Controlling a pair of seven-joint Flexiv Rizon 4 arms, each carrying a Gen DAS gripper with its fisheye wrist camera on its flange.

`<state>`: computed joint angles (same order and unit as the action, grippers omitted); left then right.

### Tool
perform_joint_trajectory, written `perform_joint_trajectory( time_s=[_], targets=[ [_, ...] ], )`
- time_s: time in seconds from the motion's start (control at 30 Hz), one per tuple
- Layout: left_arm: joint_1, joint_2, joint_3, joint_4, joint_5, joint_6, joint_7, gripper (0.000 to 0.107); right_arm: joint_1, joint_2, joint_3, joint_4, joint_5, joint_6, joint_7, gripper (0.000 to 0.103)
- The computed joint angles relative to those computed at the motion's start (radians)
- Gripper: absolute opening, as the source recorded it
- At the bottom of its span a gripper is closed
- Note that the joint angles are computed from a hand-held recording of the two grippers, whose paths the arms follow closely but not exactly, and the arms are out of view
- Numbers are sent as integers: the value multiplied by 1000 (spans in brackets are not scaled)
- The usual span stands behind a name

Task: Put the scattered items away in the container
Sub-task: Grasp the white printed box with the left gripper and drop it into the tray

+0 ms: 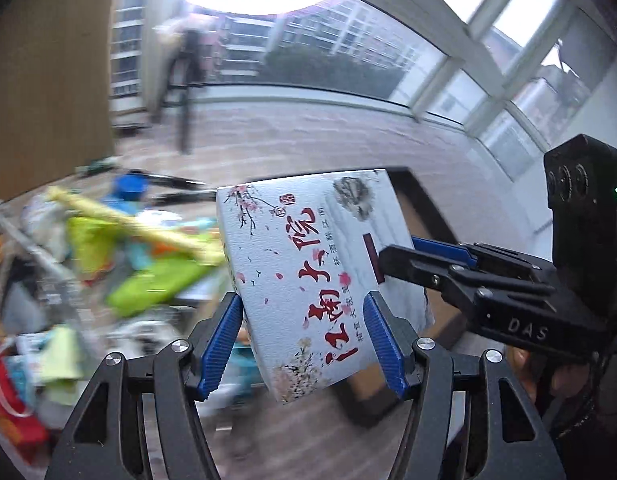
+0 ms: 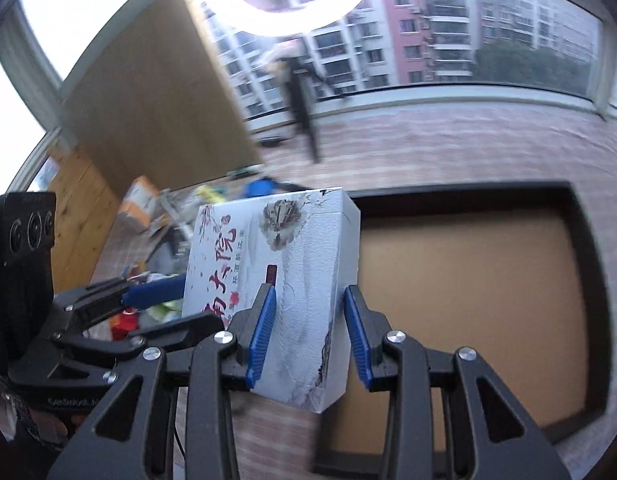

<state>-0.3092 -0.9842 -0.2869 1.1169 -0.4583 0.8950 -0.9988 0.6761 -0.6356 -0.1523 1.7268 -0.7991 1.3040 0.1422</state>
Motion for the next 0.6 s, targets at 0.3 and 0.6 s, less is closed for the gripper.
perform_joint_trajectory(
  time_s=[0.3,0.6],
  targets=[
    [-158,-97,-15,-155,28,-90,-36,60,1,267,-62,380,-224,-80,290,35],
    [-233,-84,-37,-157,52,-41,37,60,-89,421,36,518,-299,-294,412,35]
  ],
)
